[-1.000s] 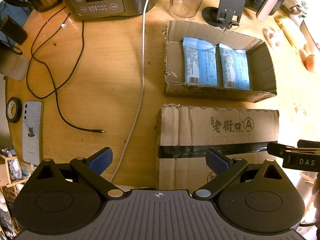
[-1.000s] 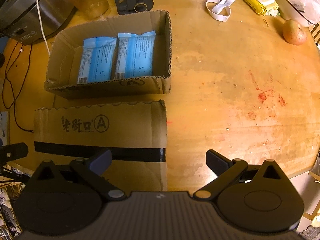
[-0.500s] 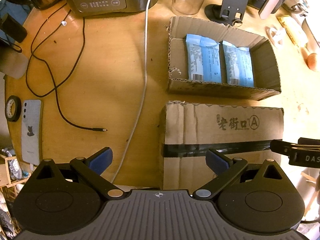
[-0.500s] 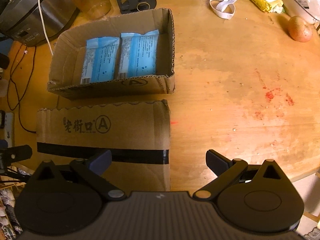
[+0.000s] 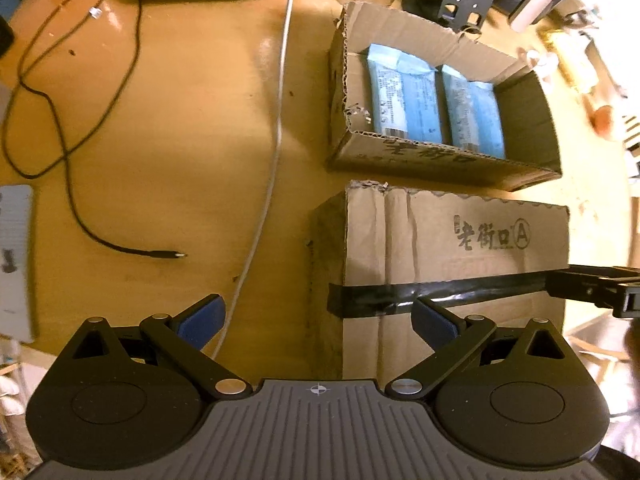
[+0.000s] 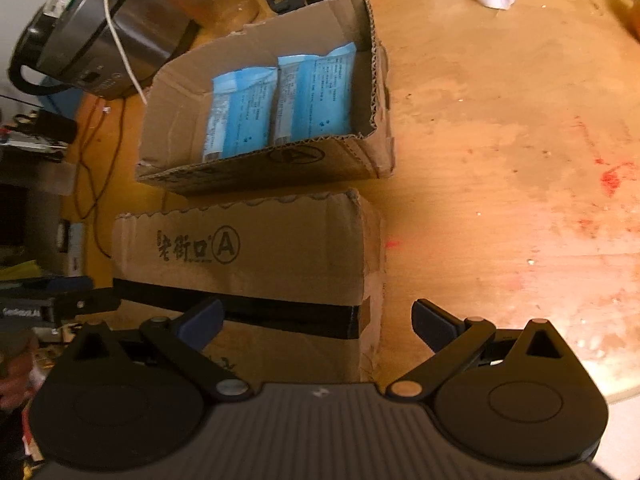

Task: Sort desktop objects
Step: 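Close both grippers on opposite sides of the closed cardboard box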

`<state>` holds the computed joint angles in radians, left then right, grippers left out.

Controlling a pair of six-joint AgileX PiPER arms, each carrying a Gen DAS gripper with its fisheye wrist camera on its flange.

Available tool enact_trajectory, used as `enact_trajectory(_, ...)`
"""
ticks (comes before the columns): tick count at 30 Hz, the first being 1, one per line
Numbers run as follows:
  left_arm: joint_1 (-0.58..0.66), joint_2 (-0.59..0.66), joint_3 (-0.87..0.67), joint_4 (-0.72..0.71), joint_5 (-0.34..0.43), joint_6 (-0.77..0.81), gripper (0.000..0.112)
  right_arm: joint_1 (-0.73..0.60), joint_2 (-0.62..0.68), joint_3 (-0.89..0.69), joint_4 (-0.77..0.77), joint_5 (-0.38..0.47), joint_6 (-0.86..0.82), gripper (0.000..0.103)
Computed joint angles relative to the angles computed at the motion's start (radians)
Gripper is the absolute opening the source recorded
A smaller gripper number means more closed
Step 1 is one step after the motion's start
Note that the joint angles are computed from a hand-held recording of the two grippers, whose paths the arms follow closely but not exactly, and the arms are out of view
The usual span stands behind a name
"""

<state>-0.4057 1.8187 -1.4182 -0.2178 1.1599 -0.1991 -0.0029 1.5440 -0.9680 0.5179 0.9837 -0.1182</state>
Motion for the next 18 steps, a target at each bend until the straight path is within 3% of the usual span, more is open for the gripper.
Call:
enact_trajectory(9,0.12,-0.03,0.156,-0.283,-0.108,0.25,0.102,-0.114,0.03,0.083,0.192,-0.009,-0.277,0.103)
enact_trajectory(18,0.147,-0.027,0.202,-0.366,-0.14,0.337,0.102,-0.184,0.028,0.131,0.274,-0.007,-0.36,0.103)
